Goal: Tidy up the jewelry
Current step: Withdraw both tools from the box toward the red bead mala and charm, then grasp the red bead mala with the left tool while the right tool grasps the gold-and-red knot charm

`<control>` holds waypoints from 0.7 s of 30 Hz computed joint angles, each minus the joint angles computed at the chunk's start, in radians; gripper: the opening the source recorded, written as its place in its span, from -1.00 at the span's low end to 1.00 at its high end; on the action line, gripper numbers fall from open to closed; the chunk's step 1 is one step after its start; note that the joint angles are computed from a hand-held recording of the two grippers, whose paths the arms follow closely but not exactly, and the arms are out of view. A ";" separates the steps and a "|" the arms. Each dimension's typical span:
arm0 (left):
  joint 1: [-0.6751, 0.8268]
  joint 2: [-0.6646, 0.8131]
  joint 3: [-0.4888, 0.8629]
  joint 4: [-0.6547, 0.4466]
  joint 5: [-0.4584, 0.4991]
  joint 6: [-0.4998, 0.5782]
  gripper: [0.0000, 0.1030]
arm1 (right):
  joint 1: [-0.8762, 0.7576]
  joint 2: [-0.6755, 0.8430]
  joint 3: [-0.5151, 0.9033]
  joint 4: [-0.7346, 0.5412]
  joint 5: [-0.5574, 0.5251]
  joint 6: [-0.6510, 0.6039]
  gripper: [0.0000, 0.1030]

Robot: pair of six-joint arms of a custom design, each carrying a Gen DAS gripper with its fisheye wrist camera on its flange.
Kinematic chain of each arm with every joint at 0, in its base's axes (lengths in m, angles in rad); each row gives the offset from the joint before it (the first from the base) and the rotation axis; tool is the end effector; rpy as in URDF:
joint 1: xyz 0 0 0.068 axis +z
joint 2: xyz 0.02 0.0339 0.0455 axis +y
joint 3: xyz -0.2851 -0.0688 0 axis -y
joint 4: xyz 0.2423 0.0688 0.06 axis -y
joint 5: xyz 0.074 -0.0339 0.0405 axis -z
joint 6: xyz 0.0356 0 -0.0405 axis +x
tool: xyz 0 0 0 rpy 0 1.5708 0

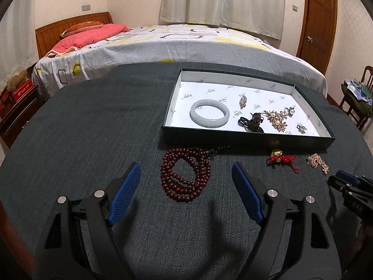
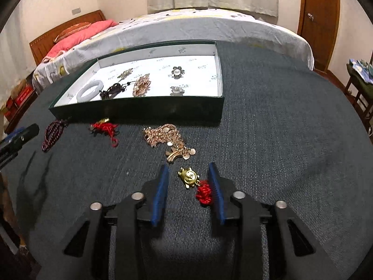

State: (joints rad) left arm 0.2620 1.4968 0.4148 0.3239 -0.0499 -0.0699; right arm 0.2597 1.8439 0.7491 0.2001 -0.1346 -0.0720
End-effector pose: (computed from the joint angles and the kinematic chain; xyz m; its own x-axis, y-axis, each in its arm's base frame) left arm 0.2364 0.0652 0.1367 -0.6419 -0.2444 -0.7268 -0.3393 0.9405 -0.0165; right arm 0.3174 0.0893 0.1149 -0.7278 -0.2671 -0.6317 -0.3890 0.9193 0.0594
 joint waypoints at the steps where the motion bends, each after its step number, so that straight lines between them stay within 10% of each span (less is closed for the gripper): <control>1: 0.000 0.002 0.001 0.000 0.000 0.002 0.53 | -0.002 -0.004 -0.007 0.004 -0.003 -0.003 -0.49; 21: 0.030 0.163 0.077 0.009 0.031 0.014 0.57 | 0.002 -0.011 -0.014 0.024 -0.021 0.016 -0.79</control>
State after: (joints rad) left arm 0.2921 1.6597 0.4921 0.3329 -0.0193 -0.0557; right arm 0.2612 1.8328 0.7350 0.2241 -0.1554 -0.0562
